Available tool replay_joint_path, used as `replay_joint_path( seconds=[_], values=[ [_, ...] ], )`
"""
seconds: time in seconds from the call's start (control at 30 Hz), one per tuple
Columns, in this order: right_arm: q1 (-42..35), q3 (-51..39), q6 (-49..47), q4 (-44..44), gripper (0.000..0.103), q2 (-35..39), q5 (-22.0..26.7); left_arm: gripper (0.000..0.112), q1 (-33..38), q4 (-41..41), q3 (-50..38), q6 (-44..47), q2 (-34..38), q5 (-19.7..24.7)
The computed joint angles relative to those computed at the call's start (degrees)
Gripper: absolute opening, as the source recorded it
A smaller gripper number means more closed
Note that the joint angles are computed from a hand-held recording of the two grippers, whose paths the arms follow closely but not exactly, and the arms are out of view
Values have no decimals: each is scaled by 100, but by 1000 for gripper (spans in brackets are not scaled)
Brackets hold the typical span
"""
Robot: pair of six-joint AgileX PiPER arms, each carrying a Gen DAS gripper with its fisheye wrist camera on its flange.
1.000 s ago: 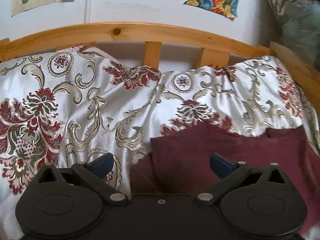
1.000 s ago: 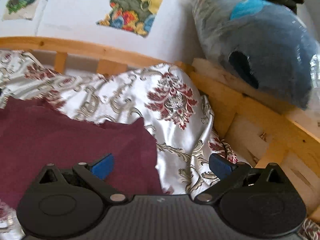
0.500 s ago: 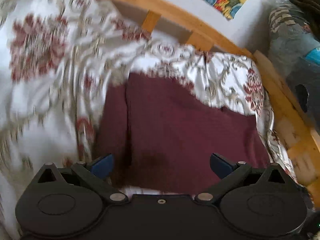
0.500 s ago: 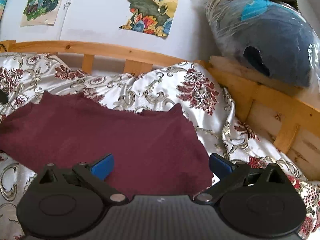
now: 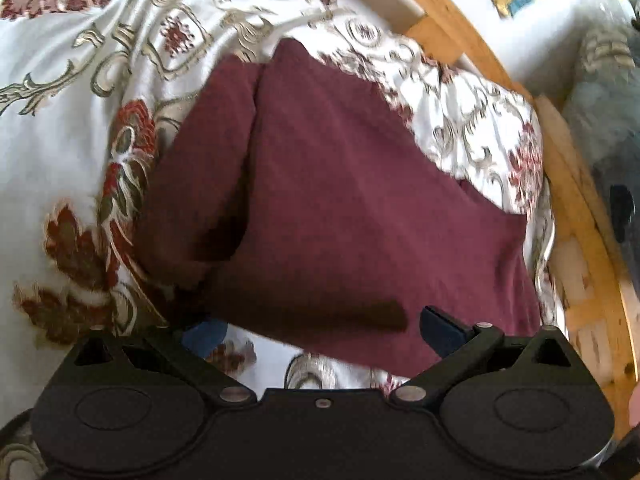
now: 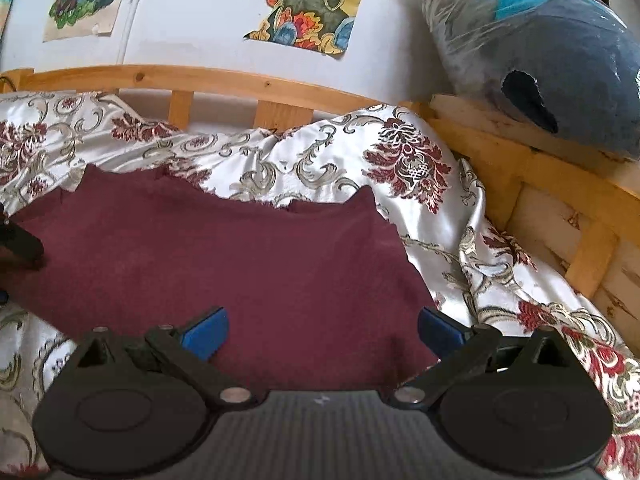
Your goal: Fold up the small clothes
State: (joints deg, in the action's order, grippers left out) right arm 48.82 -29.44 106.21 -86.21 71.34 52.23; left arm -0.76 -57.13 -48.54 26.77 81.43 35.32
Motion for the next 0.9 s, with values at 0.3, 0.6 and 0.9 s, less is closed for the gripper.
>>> replay_joint_path(
  seconds=[0.3, 0.6, 0.9],
  values=[
    [-267, -442, 601, -682, 103, 690, -780, 102, -40, -1847, 628, 1144, -101, -957],
    [236, -679, 816, -790, 103, 1767, -138, 102, -226, -3063, 1000, 2247, -244, -1471],
    [296, -652, 895, -803, 103, 1806, -66, 98, -46, -2655, 920, 1762, -209, -1216]
  ],
)
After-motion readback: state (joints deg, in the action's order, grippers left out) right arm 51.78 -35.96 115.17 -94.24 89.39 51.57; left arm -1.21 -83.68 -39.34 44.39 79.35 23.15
